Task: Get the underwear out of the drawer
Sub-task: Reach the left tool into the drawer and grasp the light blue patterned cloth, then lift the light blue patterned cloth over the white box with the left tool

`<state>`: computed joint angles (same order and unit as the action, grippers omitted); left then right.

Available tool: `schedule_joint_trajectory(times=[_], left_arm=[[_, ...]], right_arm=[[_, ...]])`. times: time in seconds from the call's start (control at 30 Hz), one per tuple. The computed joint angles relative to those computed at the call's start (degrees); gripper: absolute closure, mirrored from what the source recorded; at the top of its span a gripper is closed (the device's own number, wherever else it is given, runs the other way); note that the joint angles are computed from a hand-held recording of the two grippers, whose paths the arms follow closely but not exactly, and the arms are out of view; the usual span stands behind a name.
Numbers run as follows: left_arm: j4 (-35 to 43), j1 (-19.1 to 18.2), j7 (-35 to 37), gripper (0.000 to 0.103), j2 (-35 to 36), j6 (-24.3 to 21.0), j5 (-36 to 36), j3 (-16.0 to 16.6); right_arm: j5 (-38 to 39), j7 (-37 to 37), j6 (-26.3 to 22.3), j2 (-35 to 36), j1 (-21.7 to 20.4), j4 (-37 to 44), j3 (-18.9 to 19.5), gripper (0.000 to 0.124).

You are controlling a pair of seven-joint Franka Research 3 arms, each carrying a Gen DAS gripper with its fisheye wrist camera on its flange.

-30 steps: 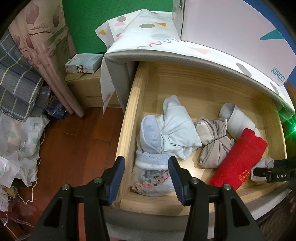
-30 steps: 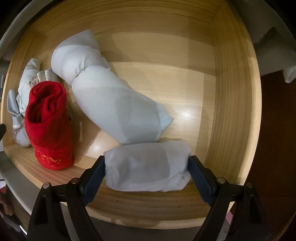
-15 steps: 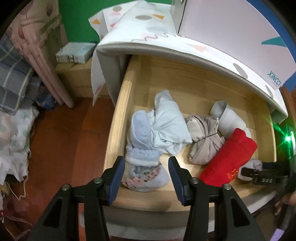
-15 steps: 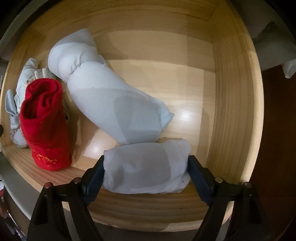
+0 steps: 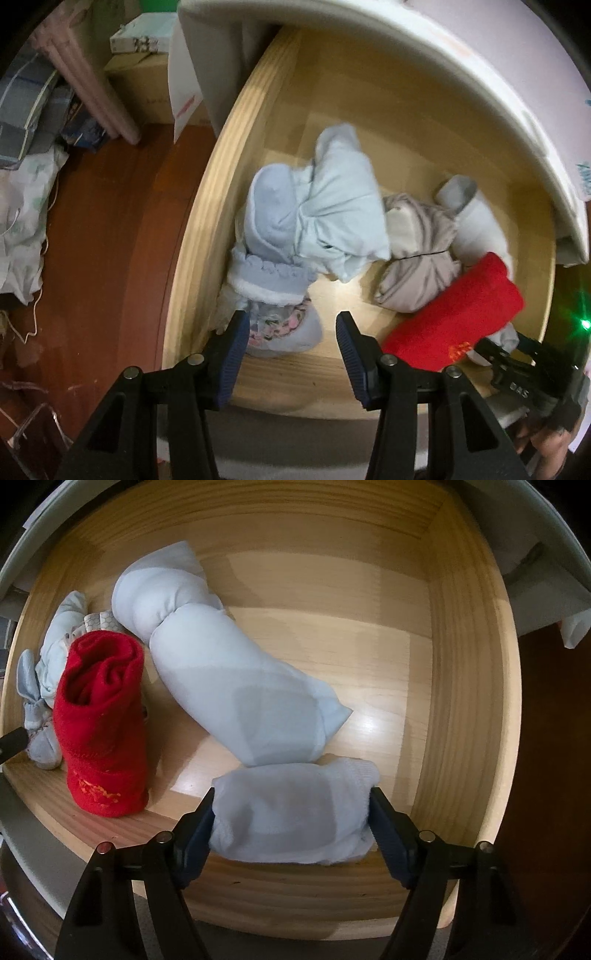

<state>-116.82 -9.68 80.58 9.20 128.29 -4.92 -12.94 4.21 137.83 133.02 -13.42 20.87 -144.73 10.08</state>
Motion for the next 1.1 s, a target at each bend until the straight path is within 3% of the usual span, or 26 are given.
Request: schedule_joint_trajectory(times=[0.53, 0.67, 0.7, 0.77, 0.83, 1.1], left_arm=[[7.39, -2.8, -8.28, 0.053, 7.53, -6.22, 8.35, -0.57], [6.75, -3.14, -9.52, 0.053, 7.34, -5.09, 8.64, -0.85], [6.09, -3.11, -9.44, 0.056, 6.94, -4.28, 8.57, -0.96], [5.43, -3.23, -9.43, 0.07, 6.55, -3.86, 9.0, -0.99], [4.3, -2.78, -8.63, 0.073, 5.88, -2.72, 8.59, -0.98], [-0.06, -0.71, -3.42, 0.08, 2.15, 0.25, 3.15, -1.09]], right_arm=[[2.52, -0.72, -0.4, -2.52, 0.52, -0.32, -0.24, 0.05], [3.13, -2.06, -0.01, -2.83, -0.01, -0.74, -0.53, 0.05], [3.13, -2.15, -0.16, -2.79, -0.08, -0.6, -0.44, 0.05], [3.01, -2.33, -0.52, -2.76, -0.25, -0.3, -0.34, 0.05], [3.4, -2.23, 2.62, -2.52, -0.04, -3.12, 0.04, 0.05], [3.79, -2.4, 2.79, -2.68, 0.0, -3.16, -0.08, 0.05]])
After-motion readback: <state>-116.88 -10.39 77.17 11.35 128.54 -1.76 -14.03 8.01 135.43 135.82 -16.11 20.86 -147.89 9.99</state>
